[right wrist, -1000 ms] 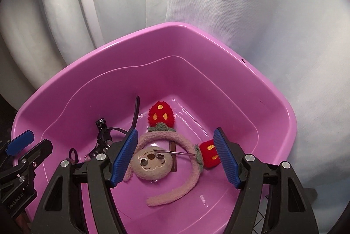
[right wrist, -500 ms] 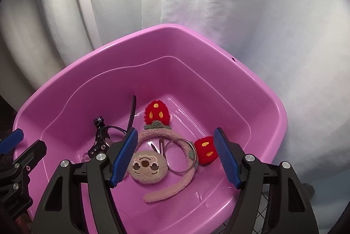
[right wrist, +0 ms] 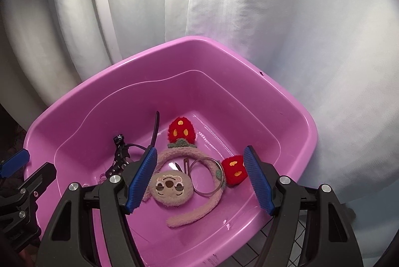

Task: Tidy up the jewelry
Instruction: 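Withdraw both tools from the tub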

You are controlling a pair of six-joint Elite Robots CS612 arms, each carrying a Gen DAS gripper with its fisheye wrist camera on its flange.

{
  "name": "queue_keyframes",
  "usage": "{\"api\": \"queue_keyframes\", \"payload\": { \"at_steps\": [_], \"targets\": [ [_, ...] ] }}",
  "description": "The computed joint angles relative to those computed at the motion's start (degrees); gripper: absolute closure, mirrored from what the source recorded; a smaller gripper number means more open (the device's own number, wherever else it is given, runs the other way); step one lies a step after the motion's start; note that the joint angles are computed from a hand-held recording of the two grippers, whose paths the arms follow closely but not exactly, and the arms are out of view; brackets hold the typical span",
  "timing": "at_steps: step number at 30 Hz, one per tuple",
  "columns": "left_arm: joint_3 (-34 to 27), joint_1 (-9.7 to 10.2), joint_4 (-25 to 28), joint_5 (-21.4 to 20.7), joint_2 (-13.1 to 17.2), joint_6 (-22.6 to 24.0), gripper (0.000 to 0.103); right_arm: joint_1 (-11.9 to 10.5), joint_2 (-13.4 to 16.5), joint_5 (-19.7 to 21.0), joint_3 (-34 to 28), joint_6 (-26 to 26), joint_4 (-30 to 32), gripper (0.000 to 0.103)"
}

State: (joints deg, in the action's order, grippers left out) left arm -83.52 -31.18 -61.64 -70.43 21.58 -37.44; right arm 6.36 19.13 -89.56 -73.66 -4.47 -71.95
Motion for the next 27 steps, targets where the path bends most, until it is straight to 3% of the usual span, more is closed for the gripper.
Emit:
{"api": "queue_keyframes", "payload": {
  "at_steps": [4, 6, 8, 15, 21, 27],
  "targets": [
    [-0.89, -0.18, 0.22, 0.34, 0.25, -0.07, 0.023, 0.04, -0.05, 0.36, -0.59, 0.50, 0.22, 0.034],
    [-1.33, -0.20, 0.51, 0.33, 0.36, -0.06, 0.022, -0.30, -0.08, 3.17, -1.14, -0.10, 0.98, 0.033],
    [-1.87, -0.20, 0.77, 0.37, 0.49, -0.15, 0.019, -0.23, 0.15, 3.37, -1.98, -0.09, 0.78, 0.027],
    [-4.35, -0.46, 1.15, 1.77, 0.99, 0.31, 0.010, -0.20, 1.42, 3.53, -6.17, 2.43, 0.88, 0.026],
    [-6.43, -1.45, 0.65, 3.04, 1.39, 4.59, 0.009, -1.57, 4.57, 5.77, -14.07, 7.95, 0.02, 0.026],
    [-8.73, -3.25, -3.41, 0.11, 2.27, 9.81, 0.007, -4.39, 7.85, 6.10, -23.72, 13.94, 2.90, 0.022]
  ]
}}
